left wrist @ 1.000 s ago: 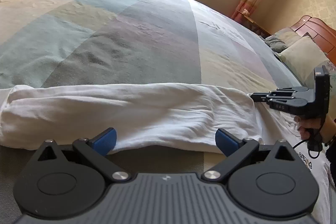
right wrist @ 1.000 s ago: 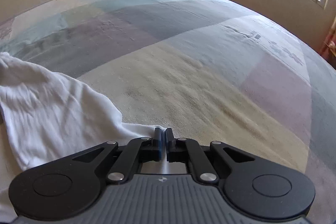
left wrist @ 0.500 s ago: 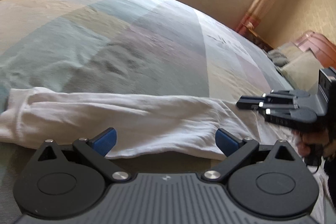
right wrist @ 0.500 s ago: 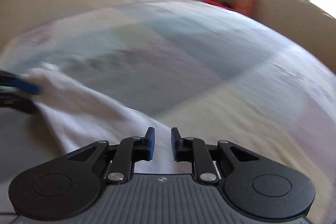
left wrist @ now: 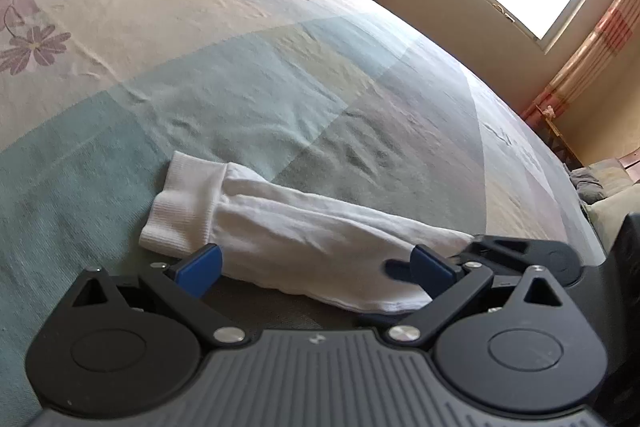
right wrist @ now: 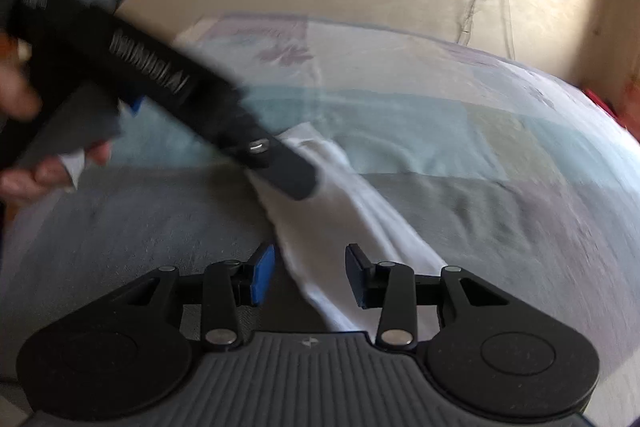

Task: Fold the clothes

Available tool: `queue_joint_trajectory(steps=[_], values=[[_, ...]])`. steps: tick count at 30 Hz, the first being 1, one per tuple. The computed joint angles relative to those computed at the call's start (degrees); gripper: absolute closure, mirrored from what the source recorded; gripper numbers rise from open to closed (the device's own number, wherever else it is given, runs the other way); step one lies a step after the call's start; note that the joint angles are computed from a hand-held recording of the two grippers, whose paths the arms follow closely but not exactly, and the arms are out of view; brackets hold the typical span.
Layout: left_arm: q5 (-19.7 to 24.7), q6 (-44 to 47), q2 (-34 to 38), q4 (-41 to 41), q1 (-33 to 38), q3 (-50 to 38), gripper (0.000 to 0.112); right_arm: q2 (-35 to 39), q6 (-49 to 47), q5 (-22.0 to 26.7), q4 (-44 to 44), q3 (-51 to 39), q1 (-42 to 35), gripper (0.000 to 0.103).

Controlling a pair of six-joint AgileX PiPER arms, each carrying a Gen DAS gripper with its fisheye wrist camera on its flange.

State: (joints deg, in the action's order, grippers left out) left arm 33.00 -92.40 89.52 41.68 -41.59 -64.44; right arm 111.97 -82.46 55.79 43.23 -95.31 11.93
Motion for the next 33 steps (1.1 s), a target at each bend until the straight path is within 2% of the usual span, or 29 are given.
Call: queue_joint_trajectory(steps=[1,2,6,7,10,12,15,16,19,20,23,27,28,31,33], values=[[-0.5,0.1,0.0,-0.1,0.2,0.2,0.012,0.0,0.8,-0.4,-1.5,0.1,0.7,0.087],[-1.2,0.2,-0.1,0.0,0.4,0.4,0.012,0.1,1.9,-0.4,-2.9,0.0,1.4,0.093],[-2.0,-0.5,-0.4,0.6,0.4,0.8,0.012,2.2,4.3,10.1,-1.2,-6.0,-0.5,0.093],[-2.0,-0.7,-0.5,0.8,0.4,0.9,0.012,2.7,4.7,12.4,-0.4,-7.4,-1.0,0.09],[-2.2,-2.1,-1.0,1.9,0.3,1.5,0.012,3.3,6.0,11.5,1.2,-10.5,-2.6,0.089],[-2.6,-3.2,-1.4,2.8,0.3,2.0,0.012,4.6,9.0,8.6,1.2,-13.5,-3.4,0.089],[-2.7,-3.0,-1.1,2.6,0.4,1.7,0.012,7.1,16.0,-0.4,-2.7,-17.4,-2.6,0.089],[-2.6,-2.3,-0.8,2.1,0.4,1.3,0.012,9.4,19.6,-1.2,-5.0,-20.9,-2.0,0.089],[-2.3,-2.5,-0.8,2.3,0.2,1.3,0.012,15.9,26.4,4.0,-8.7,-31.3,-1.2,0.089],[-2.6,-3.3,-1.1,2.8,0.3,1.8,0.012,16.1,26.0,4.4,-8.5,-31.0,-1.0,0.089],[-3.6,-3.7,-1.4,2.6,0.9,2.5,0.012,11.1,18.1,4.2,-5.6,-21.0,-1.0,0.089],[-4.7,2.2,-0.3,-2.2,1.5,1.4,0.012,4.7,9.8,2.9,-5.5,-8.9,-0.6,0.09],[-5.2,3.7,-0.2,-3.2,1.6,1.3,0.012,3.0,7.4,1.3,-5.4,-6.0,-0.3,0.09],[-5.8,7.2,0.2,-5.3,1.4,0.5,0.012,1.7,5.6,1.4,-3.7,-5.4,-1.1,0.089],[-6.1,8.9,0.5,-6.1,1.1,0.0,0.012,1.7,5.1,2.3,-2.0,-6.4,-2.1,0.083]])
